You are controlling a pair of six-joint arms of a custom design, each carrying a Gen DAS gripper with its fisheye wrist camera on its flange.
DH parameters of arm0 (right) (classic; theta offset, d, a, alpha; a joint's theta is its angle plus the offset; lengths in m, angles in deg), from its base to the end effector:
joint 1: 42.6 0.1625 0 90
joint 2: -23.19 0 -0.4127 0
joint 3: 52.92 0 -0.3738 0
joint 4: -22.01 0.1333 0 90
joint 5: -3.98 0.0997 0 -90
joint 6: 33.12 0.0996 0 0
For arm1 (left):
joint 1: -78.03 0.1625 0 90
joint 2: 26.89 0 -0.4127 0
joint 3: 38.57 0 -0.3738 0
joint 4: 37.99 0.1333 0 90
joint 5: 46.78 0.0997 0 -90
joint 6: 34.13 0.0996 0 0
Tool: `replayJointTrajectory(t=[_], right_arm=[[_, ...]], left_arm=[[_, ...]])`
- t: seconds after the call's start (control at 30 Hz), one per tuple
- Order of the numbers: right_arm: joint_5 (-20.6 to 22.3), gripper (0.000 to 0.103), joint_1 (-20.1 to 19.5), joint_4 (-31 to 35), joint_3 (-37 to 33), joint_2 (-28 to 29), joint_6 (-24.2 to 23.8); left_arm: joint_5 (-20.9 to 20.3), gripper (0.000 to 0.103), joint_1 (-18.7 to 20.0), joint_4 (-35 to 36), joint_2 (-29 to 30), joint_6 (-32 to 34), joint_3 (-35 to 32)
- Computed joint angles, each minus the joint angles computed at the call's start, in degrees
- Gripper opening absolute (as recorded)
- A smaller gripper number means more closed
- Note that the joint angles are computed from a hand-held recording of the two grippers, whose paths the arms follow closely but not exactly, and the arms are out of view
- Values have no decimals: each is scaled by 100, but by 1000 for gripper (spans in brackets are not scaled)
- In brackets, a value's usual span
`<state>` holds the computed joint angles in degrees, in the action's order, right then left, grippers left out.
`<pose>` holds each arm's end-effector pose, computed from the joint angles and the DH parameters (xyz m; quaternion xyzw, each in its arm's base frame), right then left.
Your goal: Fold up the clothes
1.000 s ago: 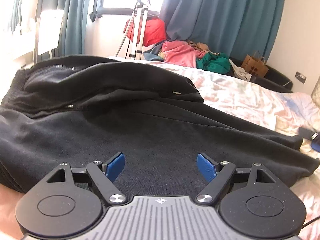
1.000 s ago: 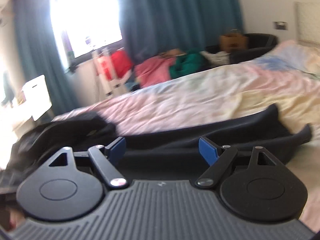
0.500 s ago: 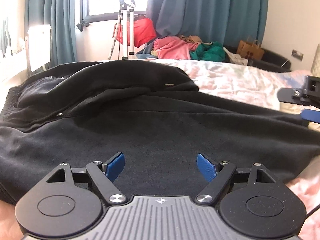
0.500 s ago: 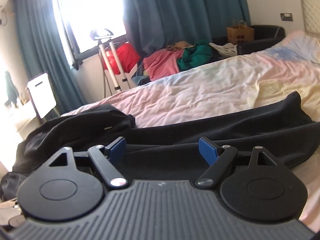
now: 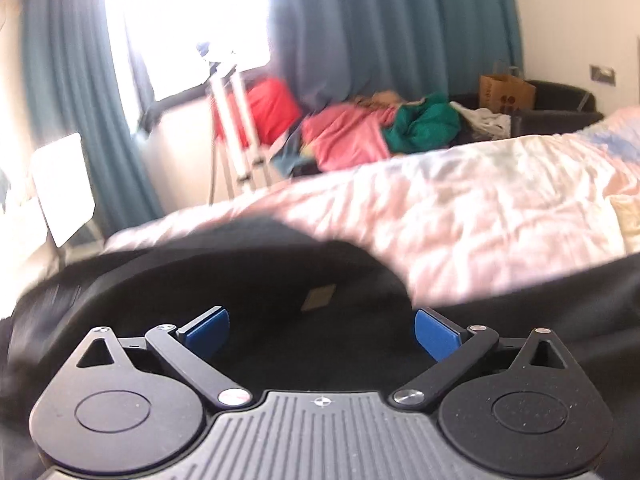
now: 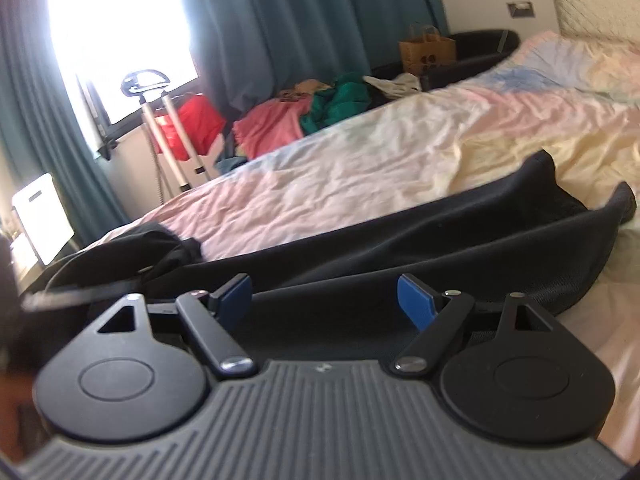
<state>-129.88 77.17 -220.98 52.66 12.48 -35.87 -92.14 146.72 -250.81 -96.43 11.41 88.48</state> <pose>0.2978 -0.3912 -0.0865 0.0529 -0.8292 0.5144 0.2122 0.0255 -0.4941 0.2949 0.2580 0.7629 -0.4209 0.4174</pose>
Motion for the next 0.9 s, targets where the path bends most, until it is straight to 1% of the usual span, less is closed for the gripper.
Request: replayJointTrajectory(t=[0.03,0.13,0.23,0.27,0.3,0.33,0.37,0.4,0.47,0.53,0.57,0.6,0.63,0.67,0.7,0.73,0.8,0.87,0.9], right_arm=[[57,82,-79,22,44,-34,129],[112,82,-302,144,110,-108,550],[180,82,-494,179,99,-109,776],[202,82,-551,204,85,-104,828],[224,82,-609,231,69,-98,881],[264,82,-659,238,59,-90,908],[300,82,-697,224,42,-71,899],[317,83,-723,227,17,-50,880],[345,84,-764,264,-22,-23,871],[396,84,-804,304,-28,-18,921],[423,84,-823,317,-25,-23,948],[447,84,-840,323,-16,-29,980],[472,84,-856,320,-7,-35,1010],[491,84,-866,311,3,-39,1031],[504,84,-871,299,14,-41,1047],[509,84,-872,291,21,-43,1056],[517,83,-870,259,39,-47,1084],[533,82,-875,236,71,-60,1138],[537,82,-874,226,83,-67,1170]], left_arm=[[8,101,-5,-51,280,154,-272],[158,100,23,264,989,345,-1121],[368,95,24,466,1629,723,-1920],[403,91,35,606,1768,786,-2131],[465,89,53,888,1867,734,-2334],[598,81,63,1251,1945,603,-2508],[733,70,72,1639,2020,452,-2684],[863,67,83,2044,2096,287,-2865],[1128,67,118,2656,2156,36,-3003],[1538,65,169,3106,2237,-307,-3115],[1618,63,201,3129,2246,-348,-3136],[1695,62,219,2968,2300,-280,-3172],[1790,56,228,2889,2341,-241,-3208],[1886,41,235,2817,2380,-203,-3245],[1996,30,245,2738,2437,-118,-3312],[2106,14,257,2650,2497,-20,-3386],[2042,10,275,2691,2426,-99,-3368],[1963,7,228,2490,2353,116,-3326],[1922,6,171,2480,2285,118,-3293]])
